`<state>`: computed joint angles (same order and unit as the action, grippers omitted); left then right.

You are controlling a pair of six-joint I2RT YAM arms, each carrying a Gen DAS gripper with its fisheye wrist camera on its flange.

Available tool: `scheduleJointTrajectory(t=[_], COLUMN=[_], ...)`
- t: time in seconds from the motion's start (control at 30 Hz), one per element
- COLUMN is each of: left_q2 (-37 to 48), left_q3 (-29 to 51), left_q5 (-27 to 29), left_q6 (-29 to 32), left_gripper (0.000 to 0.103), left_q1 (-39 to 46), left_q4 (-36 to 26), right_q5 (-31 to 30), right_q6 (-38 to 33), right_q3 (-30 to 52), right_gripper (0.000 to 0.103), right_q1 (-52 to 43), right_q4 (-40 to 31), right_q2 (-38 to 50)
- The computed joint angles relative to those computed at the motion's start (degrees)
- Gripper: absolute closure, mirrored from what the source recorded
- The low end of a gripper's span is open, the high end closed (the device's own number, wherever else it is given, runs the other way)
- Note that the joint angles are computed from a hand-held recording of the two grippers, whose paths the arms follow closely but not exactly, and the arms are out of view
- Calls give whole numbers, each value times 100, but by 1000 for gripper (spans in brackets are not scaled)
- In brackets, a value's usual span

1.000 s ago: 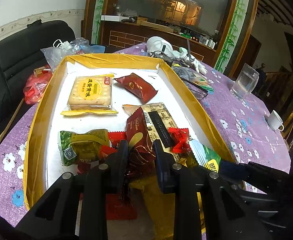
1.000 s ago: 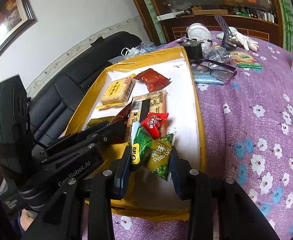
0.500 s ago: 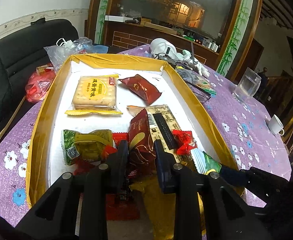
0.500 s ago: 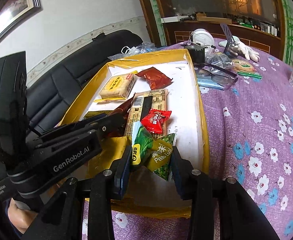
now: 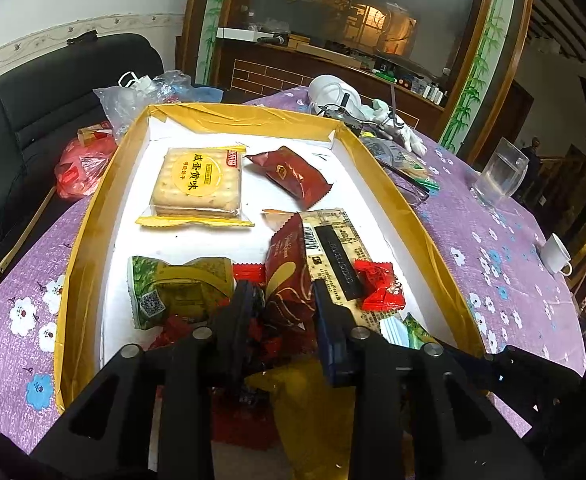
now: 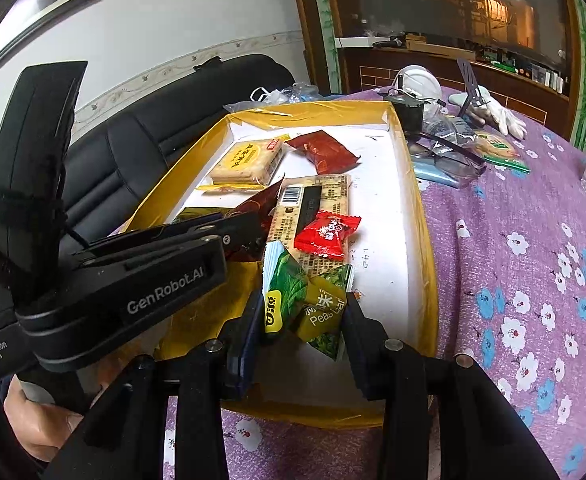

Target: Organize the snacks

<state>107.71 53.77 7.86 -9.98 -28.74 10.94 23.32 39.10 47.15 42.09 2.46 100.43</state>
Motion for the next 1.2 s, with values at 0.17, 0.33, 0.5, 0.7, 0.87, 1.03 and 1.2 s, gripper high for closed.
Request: scheduleJointTrajectory(t=[0.17,0.33,0.5,0.7,0.87,1.03,1.2], left_q2=[-14,-52,-47,-35,-78,-107,-71], left_q3=[-23,-65,-41,-67,-121,-159,-86], left_q5=[4,4,30,61,116,141,91], left_q6=[0,-33,-38,-63,-100,-144,-106], left_gripper=[68,57,55,45,36,33,32], left_q1=[22,44,58,78,112,146,119], left_q4=[28,78,49,156,227,275,146], right_q5=[17,42,174,290,505,778,939], right_q6=[-9,-28,-57,-59,-122,-131,74], right_q3=[21,27,81,77,76,124,-12], right_gripper=[62,59,58,52,35,27,25], right_q1=[17,23,89,135,208,370,563], right_q4=[-42,-58,-169,-241,-386,-710,-949], right_q2=[7,-2,-12,-114,-340,-543,-786])
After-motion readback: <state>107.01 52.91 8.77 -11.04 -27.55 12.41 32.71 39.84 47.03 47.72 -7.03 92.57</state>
